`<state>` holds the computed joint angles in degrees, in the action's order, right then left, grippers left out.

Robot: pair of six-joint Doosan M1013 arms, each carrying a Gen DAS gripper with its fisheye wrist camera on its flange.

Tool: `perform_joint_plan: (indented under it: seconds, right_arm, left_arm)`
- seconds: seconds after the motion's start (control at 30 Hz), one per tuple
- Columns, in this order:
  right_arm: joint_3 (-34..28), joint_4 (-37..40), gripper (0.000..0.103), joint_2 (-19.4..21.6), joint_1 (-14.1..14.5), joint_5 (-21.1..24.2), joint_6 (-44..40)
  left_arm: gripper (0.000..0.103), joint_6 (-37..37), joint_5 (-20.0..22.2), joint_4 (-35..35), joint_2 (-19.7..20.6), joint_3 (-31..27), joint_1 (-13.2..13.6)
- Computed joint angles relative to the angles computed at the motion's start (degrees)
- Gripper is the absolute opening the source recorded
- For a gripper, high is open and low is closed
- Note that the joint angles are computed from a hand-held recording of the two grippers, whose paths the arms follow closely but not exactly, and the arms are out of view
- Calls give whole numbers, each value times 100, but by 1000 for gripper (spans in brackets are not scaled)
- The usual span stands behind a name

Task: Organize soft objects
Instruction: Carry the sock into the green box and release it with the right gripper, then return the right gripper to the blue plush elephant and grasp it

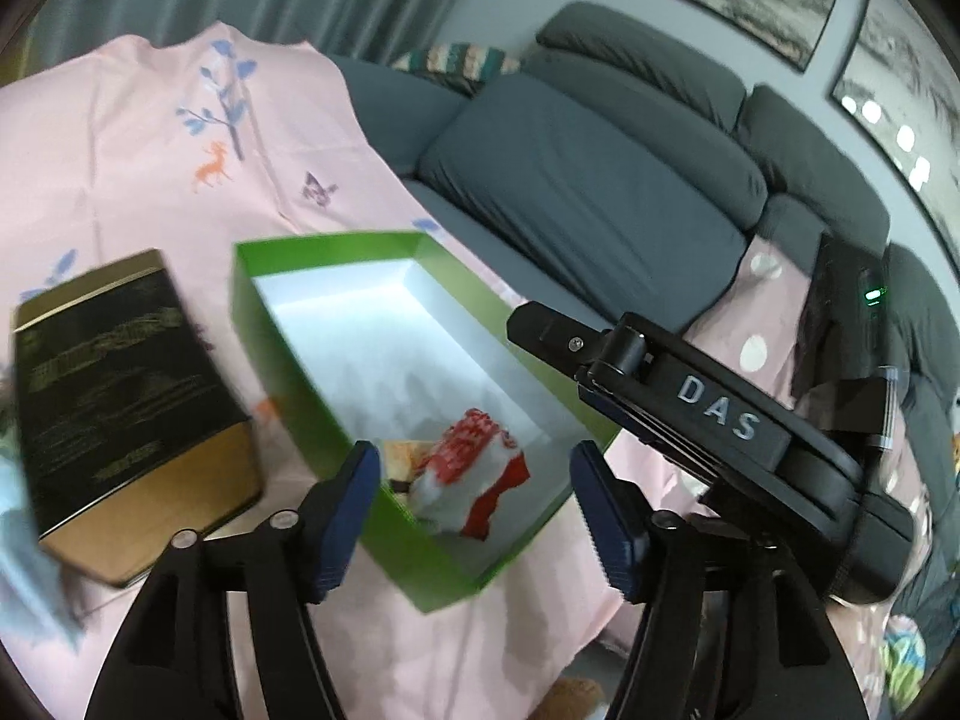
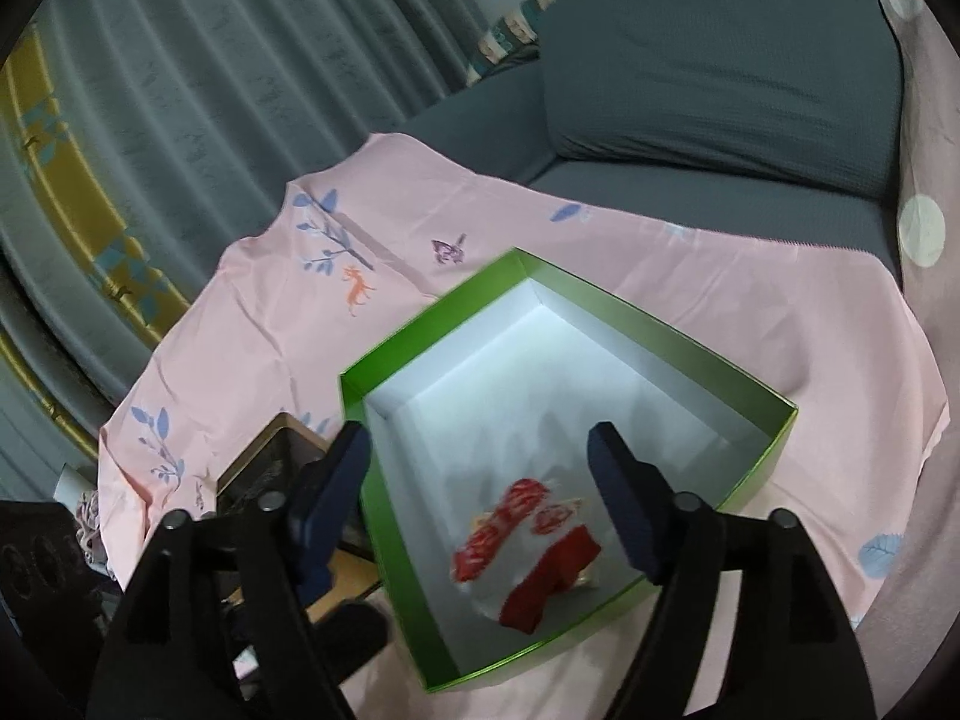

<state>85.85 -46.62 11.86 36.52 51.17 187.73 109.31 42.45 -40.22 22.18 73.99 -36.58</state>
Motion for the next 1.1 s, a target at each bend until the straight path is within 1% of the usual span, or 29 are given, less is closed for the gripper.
perform_joint_plan:
  seconds: [0.03,0.07,0.17,0.23,0.27,0.33,0.37,0.4,0.43,0.47,0.53,0.6,0.67,0.8,0.9,0.93,0.97,1.0,1.03,1.07,1.1]
  right_arm:
    - [-31,-17,83,13,22,5,-41]
    - [-60,-41,86,26,47,4,-83]
    - [-161,-20,92,75,91,-70,-271]
    - [-211,8,95,96,116,-212,-373]
    - [-225,7,98,105,128,-284,-417]
    - [-278,24,102,134,158,-463,-598]
    - [-304,20,102,149,177,-504,-644]
    - [-344,39,102,170,195,-586,-720]
    - [-370,58,102,189,205,-640,-760]
    - [-410,104,102,212,218,-715,-840]
    - [-504,357,102,272,229,-942,-1174]
    - [-592,682,102,339,234,-1171,-1550]
    - [-719,1016,102,438,246,-1350,-1957]
    - [-1094,2065,102,742,288,-1540,-3091]
    - [-1424,2947,100,1040,338,-1483,-3904]
    - [-1508,3078,95,1113,355,-1414,-4016]
    - [-1663,3210,88,1246,387,-1258,-4140]
    - [-1789,3258,85,1357,414,-1103,-4204]
    - [-1883,3293,77,1433,427,-995,-4249]
    - [-2035,3351,68,1565,450,-827,-4330]
    - [-2137,3400,65,1649,456,-720,-4420]
  left_arm:
    - [77,22,-80,-34,-80,93,33]
    - [78,5,-200,-28,-204,229,74]
    - [79,-178,-416,47,-463,515,190]
    - [80,-501,-690,373,-675,762,256]
    - [80,-878,-892,765,-816,927,288]
    - [80,-1661,-1094,1544,-988,1126,334]
    - [80,-2291,-1212,2158,-1111,1278,367]
    - [80,-2723,-1263,2583,-1185,1373,392]
    - [80,-3186,-1295,3033,-1256,1471,416]
    - [80,-3850,-1275,3710,-1344,1593,452]
    - [80,-4869,-1138,4686,-1463,1772,531]
    - [80,-5495,-1165,5195,-1571,1996,665]
    - [80,-5910,-1192,5283,-1633,2193,853]
    - [80,-6512,-1298,5244,-1726,2548,1164]
    - [80,-6427,-1211,4882,-1733,2633,1349]
    - [80,-6542,-1135,4984,-1728,2630,1367]
    - [80,-6670,-1128,5127,-1744,2655,1376]
    - [80,-6786,-1146,5228,-1761,2676,1374]
    - [80,-6819,-1170,5221,-1794,2705,1370]
    - [80,-6670,-1238,4998,-1812,2736,1414]
    - [80,-6509,-1275,4802,-1829,2764,1448]
